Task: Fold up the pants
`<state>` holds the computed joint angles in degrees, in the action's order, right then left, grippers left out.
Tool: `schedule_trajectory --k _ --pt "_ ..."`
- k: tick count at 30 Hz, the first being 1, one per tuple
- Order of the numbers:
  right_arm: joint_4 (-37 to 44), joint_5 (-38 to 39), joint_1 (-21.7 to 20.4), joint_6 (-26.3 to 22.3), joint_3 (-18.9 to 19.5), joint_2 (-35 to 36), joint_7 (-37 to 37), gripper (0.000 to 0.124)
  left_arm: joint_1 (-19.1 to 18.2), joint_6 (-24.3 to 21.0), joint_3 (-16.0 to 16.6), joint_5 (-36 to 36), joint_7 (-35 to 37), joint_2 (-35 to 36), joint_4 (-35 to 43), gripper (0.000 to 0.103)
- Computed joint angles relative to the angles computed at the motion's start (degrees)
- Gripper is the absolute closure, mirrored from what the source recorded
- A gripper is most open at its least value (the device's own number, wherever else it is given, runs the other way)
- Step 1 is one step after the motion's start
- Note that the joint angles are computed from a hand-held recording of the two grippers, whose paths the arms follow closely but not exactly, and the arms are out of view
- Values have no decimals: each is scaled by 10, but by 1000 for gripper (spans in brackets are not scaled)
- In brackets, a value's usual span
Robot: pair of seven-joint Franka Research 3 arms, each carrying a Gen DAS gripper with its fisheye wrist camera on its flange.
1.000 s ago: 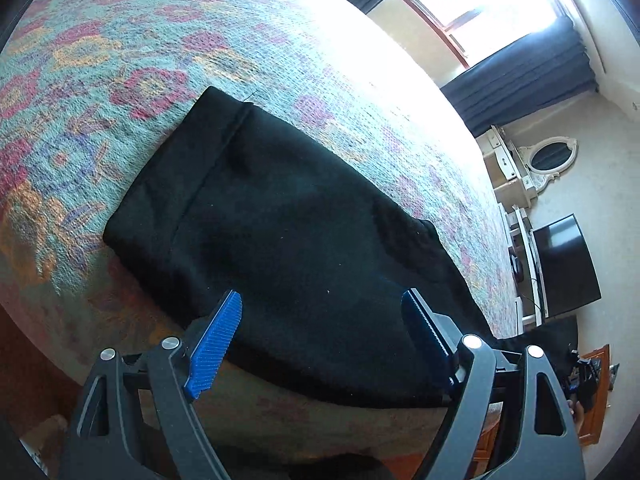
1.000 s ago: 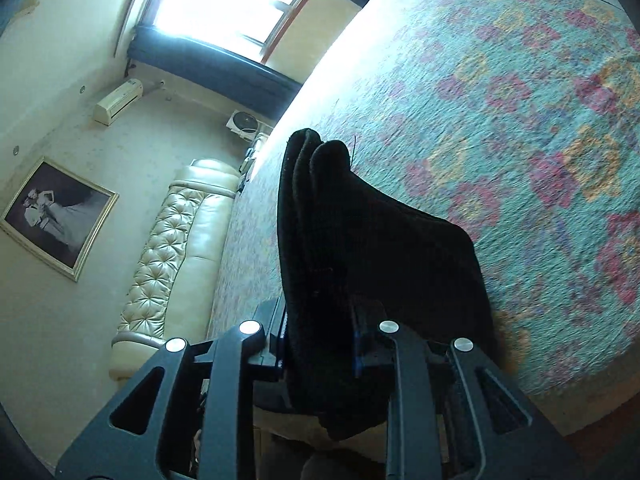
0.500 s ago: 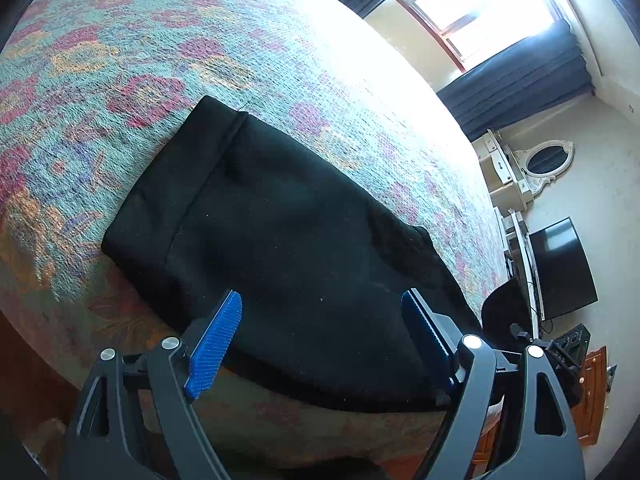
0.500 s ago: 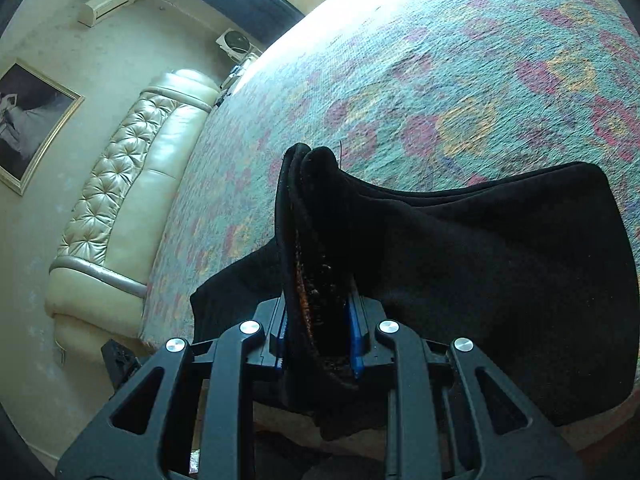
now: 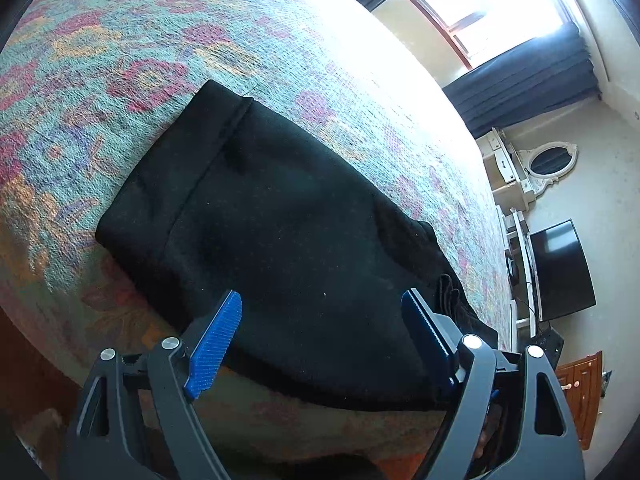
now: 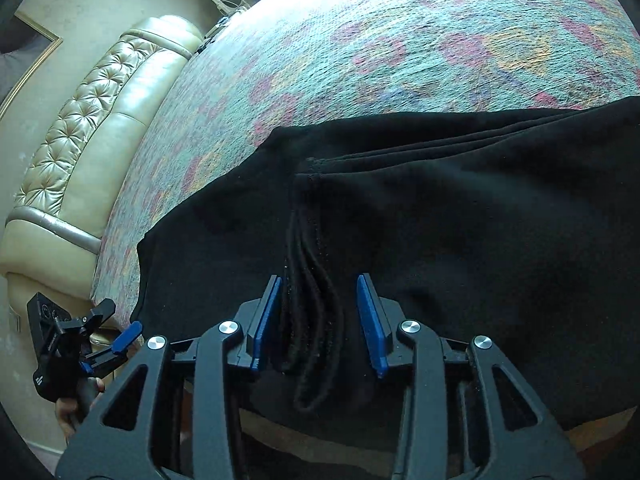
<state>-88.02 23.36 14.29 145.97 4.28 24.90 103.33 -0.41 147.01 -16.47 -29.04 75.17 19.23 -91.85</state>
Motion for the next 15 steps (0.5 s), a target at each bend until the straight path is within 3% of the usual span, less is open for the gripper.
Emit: schedule_trajectory --k 5,15 --pt "-11 2 4 -10 9 -12 -28 66 1 -8 -1 -3 -5 6 6 22" --pt "-10 -124 52 -29 -25 -21 4 63 -2 -16 -1 4 -9 11 14 22"
